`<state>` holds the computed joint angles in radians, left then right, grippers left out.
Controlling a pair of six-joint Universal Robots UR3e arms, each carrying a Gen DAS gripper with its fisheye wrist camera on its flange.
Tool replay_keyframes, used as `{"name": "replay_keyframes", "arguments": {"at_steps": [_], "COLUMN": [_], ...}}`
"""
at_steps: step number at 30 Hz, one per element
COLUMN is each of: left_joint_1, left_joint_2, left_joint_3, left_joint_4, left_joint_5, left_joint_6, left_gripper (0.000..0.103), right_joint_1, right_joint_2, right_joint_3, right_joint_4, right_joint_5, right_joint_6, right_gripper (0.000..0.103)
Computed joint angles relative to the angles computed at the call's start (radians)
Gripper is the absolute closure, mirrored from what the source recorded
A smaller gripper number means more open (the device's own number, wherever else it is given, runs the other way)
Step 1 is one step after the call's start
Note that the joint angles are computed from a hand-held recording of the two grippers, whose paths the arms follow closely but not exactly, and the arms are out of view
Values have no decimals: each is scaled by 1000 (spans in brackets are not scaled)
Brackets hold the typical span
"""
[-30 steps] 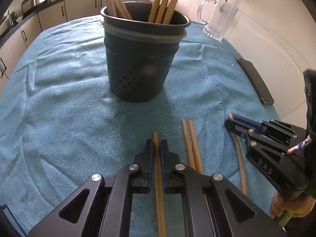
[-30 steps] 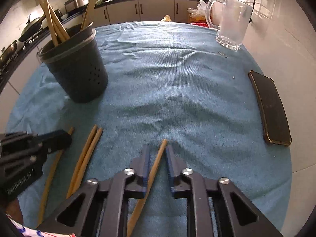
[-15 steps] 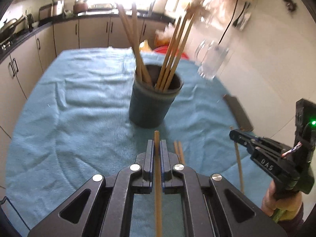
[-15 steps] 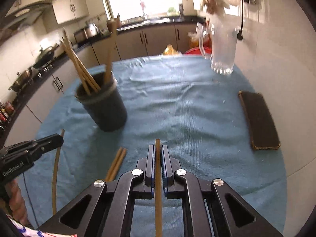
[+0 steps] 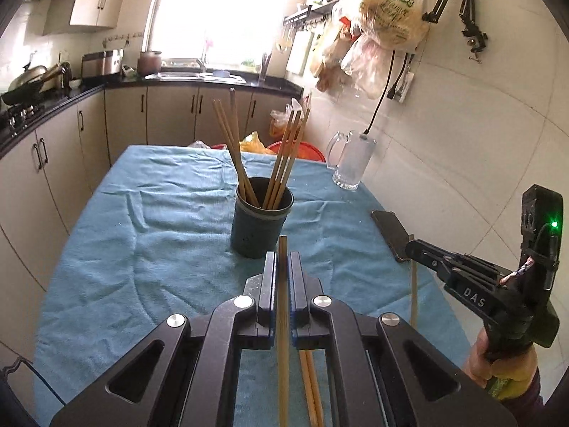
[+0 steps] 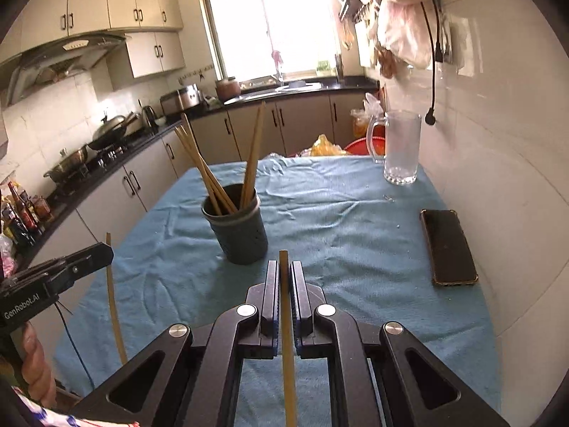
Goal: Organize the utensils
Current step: 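Lift the chopstick upright with the right gripper toward the holder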
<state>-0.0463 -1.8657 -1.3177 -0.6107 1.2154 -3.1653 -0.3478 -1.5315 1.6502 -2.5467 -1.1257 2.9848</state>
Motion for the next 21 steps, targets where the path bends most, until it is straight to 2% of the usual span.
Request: {"name": "replay_keyframes", "arguments": {"at_steps": [8, 21], "left_joint_1": [27, 34], "left_joint_2": [106, 191], "left_joint_3": [-104, -188], "left_joint_4": [24, 77], "left_joint_5": [-47, -61], "left_joint_6": [-10, -23], "left_gripper": [98, 98], "right_joint_1": [-22, -66], "right_joint_2": [-93, -203], "right_joint_3": [68, 132], "right_joint_4": [-13, -6], "right_joint_5": [33, 100], "right_joint_6": [-12, -29], "right_gripper": [97, 97]}}
